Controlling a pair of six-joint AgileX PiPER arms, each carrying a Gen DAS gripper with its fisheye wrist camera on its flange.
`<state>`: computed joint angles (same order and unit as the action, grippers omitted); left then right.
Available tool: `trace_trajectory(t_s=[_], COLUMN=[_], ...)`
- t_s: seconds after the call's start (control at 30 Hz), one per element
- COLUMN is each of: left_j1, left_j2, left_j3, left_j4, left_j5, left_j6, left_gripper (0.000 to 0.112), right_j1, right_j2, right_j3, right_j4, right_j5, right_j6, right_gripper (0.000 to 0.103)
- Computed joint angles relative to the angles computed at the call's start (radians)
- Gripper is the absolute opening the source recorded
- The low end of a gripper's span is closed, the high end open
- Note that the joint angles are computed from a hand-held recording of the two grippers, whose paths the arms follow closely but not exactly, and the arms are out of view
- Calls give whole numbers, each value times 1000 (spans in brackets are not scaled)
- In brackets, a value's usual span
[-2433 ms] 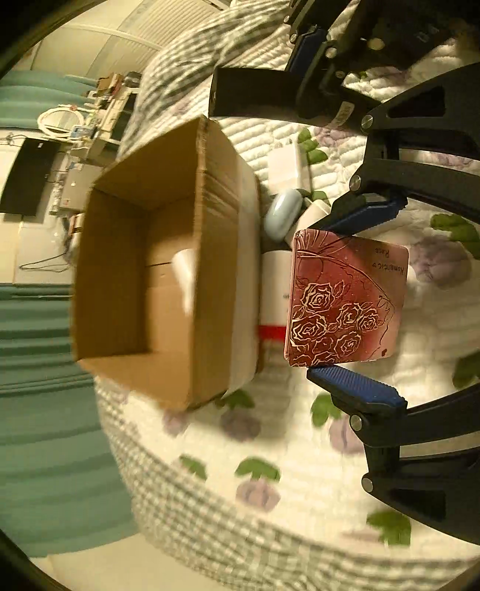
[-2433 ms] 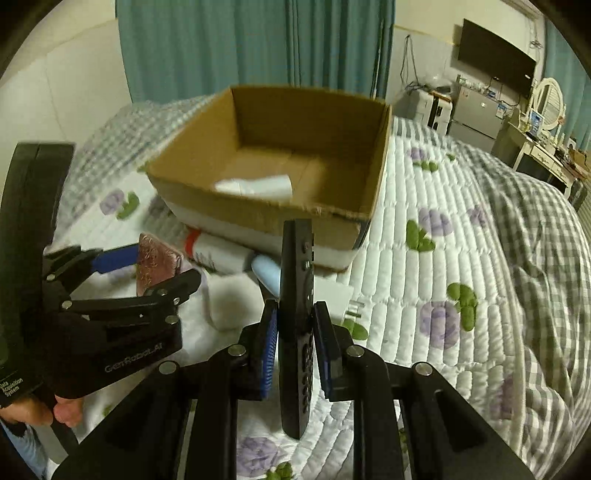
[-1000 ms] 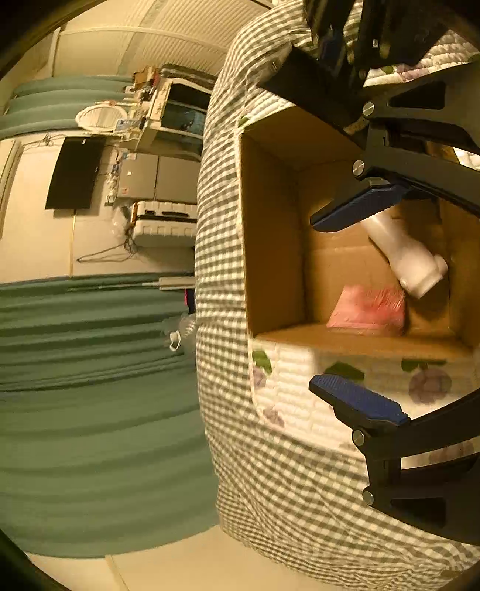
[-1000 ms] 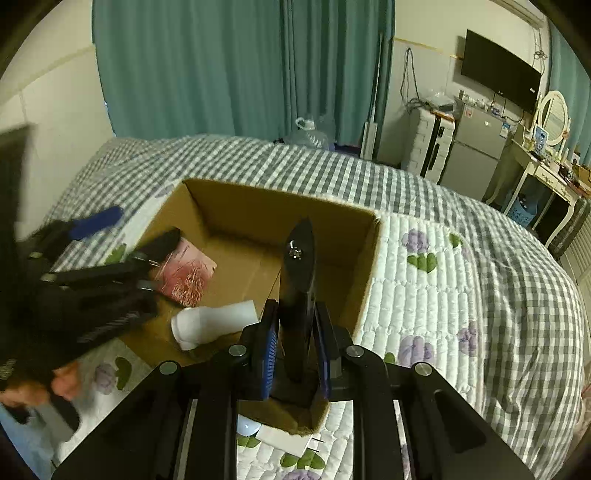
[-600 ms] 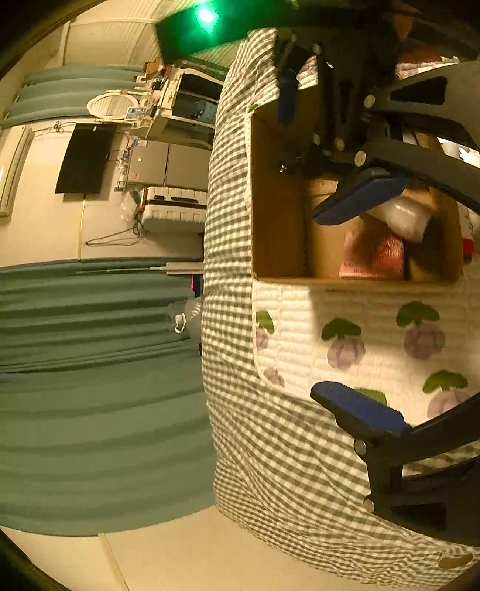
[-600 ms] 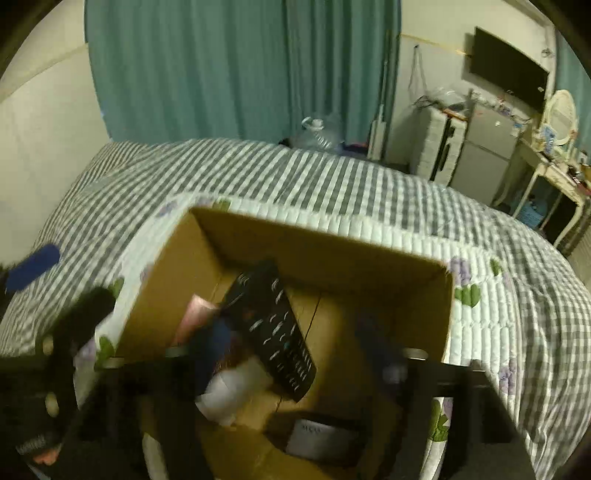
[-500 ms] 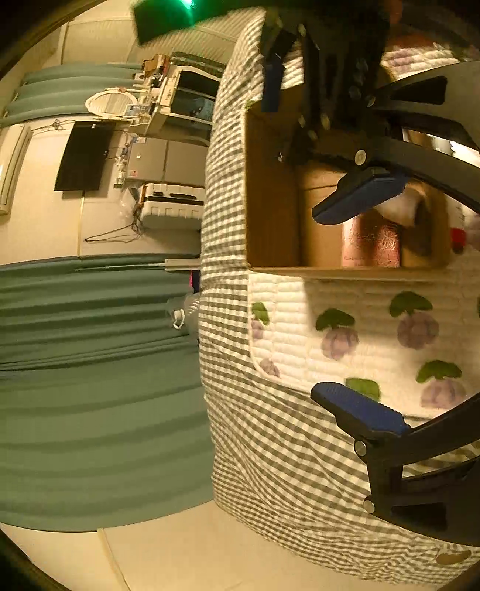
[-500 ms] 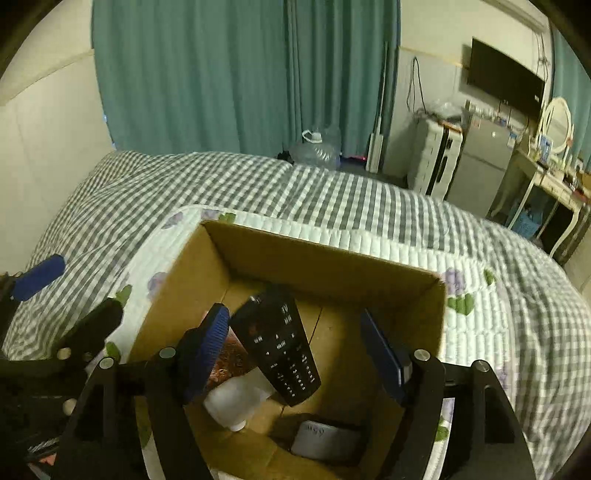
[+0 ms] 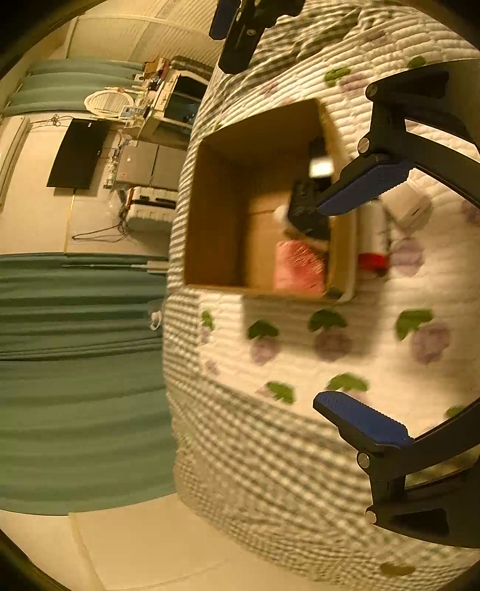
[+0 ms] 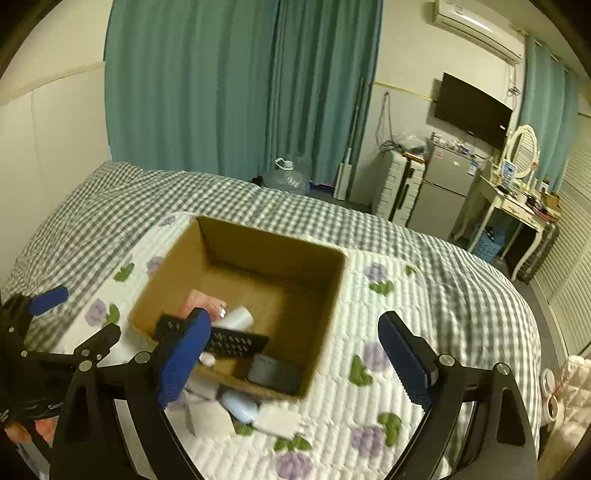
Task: Organize rigid objects
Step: 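Drop the card case into the box with the left tool while the right tool drops the remote in, then grasp the large white square charger with the left tool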
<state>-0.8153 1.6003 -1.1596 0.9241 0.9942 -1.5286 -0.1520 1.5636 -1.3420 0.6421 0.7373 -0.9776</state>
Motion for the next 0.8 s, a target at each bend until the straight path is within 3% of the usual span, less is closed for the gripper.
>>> trace_trajectory(t_s=[0.23, 0.33, 0.4, 0.5, 0.7, 0.8], left_j1=[-54, -57, -51, -47, -23, -17], left_j2=[96, 167, 212, 278, 383, 439], left_j3=[-11, -39, -51, -89, -136, -197], left_j4=[-19, -33, -53, -93, -175, -200], left_j5=[-30, -49, -102, -128, -242, -237], left_j6=[-89, -97, -95, -66, -17, 46], left_gripper=[98, 98, 98, 98, 98, 98], right_j1=[-116, -122, -118, -118, -141, -152], right_j2=[15, 71, 112, 188, 310, 340], right_j3=[137, 170, 183, 168, 92, 62], right_j4=[141, 149, 151, 124, 72, 61], right_j5=[2, -42, -81, -93, -24, 8], right_j6=[-220, -281, -304, -298, -237, -208], right_gripper=[92, 92, 92, 92, 92, 92])
